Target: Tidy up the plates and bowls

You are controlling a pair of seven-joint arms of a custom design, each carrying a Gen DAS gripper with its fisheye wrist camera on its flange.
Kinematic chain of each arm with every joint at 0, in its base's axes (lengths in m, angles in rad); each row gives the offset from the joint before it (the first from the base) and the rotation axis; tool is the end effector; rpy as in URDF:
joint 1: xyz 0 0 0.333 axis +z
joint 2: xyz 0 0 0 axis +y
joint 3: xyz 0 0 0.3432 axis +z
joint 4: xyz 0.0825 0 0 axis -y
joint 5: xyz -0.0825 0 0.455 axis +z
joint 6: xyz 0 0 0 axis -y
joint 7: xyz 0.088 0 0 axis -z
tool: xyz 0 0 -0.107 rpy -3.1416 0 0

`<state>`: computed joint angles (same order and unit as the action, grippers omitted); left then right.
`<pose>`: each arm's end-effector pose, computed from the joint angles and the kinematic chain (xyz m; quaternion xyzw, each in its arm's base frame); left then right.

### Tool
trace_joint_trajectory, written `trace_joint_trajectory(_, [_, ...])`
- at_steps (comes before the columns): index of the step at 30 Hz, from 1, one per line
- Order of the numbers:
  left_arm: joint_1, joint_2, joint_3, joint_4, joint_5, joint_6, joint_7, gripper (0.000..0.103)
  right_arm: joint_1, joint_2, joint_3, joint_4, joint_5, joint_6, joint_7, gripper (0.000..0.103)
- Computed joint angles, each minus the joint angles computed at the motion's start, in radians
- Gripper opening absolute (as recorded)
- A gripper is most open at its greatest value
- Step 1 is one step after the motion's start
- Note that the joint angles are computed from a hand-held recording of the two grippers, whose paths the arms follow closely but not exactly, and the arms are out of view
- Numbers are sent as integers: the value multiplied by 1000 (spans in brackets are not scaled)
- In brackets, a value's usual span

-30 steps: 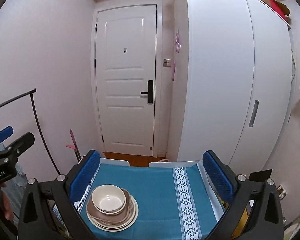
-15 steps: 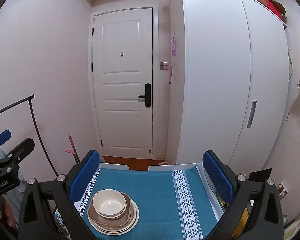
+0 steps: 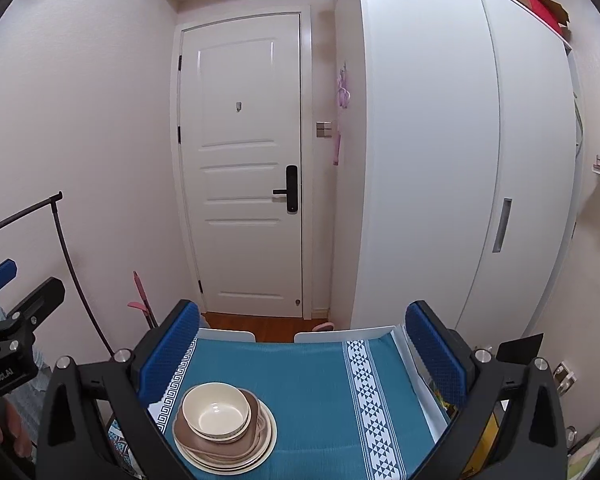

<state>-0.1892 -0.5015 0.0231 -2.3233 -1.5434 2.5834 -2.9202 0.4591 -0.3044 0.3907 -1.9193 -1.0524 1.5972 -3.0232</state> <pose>0.4982 -0.0637 0.6066 -0.2771 0.7299 -0.5593 0.2788 0.3939 0.3584 0.6884 -0.3128 0.7739 -0.4976 0.2359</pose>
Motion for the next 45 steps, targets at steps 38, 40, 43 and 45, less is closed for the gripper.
trace_joint_trajectory(38, [-1,22,-11,24,7,26,-9,103,5,26,-15,27,-1,-14,11,103])
trace_joint_trajectory(40, [1,36,-10,35,30,16,-44,103,6,24,-16,22,-1,-11,16,103])
trace_joint_trajectory(43, [-3,52,-12,48,32,23,-59,103,6,25,-15,23,0,-11,15,103])
trace_joint_trajectory(45, [-8,57,-11,52,8,29,-35,103,4,22,-20,19,3,-3,13,103])
